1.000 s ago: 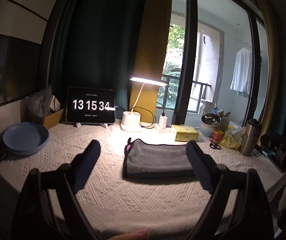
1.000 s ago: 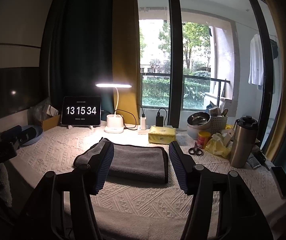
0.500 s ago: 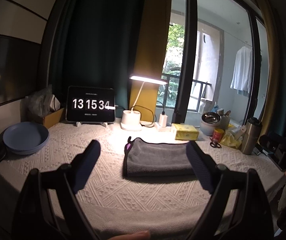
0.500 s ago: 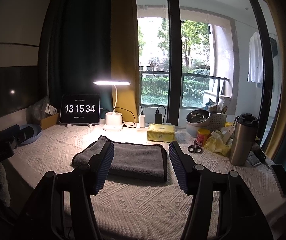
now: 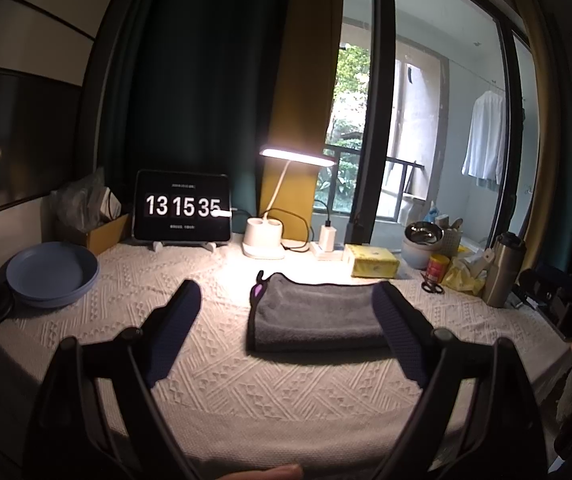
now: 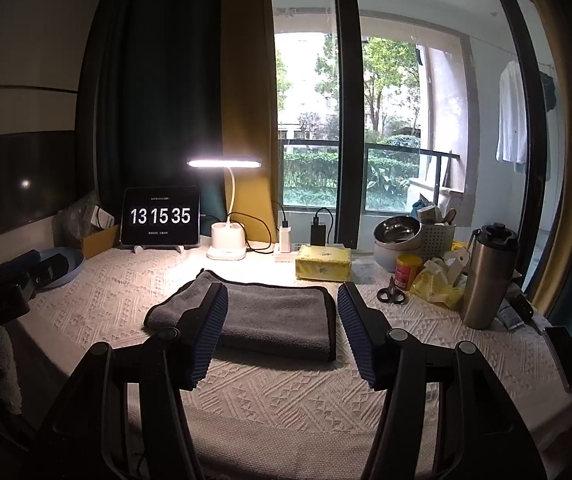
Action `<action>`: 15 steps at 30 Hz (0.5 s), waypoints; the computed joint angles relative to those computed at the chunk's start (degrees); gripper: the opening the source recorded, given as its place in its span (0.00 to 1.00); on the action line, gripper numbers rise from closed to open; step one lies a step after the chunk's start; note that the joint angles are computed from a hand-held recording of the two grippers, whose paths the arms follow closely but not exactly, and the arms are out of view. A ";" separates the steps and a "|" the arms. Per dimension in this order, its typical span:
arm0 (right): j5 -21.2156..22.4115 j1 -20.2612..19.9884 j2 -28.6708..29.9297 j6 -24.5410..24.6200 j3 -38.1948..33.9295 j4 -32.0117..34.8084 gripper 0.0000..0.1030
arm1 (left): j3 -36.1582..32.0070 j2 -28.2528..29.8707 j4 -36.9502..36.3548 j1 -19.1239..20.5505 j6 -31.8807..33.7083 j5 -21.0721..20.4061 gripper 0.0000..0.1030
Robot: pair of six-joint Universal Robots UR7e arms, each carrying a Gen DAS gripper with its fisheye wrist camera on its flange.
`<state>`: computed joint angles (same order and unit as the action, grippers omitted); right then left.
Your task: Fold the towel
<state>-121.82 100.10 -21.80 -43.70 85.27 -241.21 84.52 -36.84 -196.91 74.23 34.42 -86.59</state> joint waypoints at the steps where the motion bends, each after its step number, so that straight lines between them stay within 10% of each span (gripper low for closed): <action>1: 0.04 0.00 -0.01 0.01 0.03 -0.03 0.59 | 0.02 -0.02 0.03 0.00 0.01 0.01 0.86; 15: 0.04 -0.09 0.21 0.16 -0.09 -0.04 0.59 | 0.09 0.03 0.11 0.33 0.36 -0.05 0.86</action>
<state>-121.78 100.01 -21.59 -43.54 85.18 -241.25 84.61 -36.81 -196.80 74.56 34.78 -86.64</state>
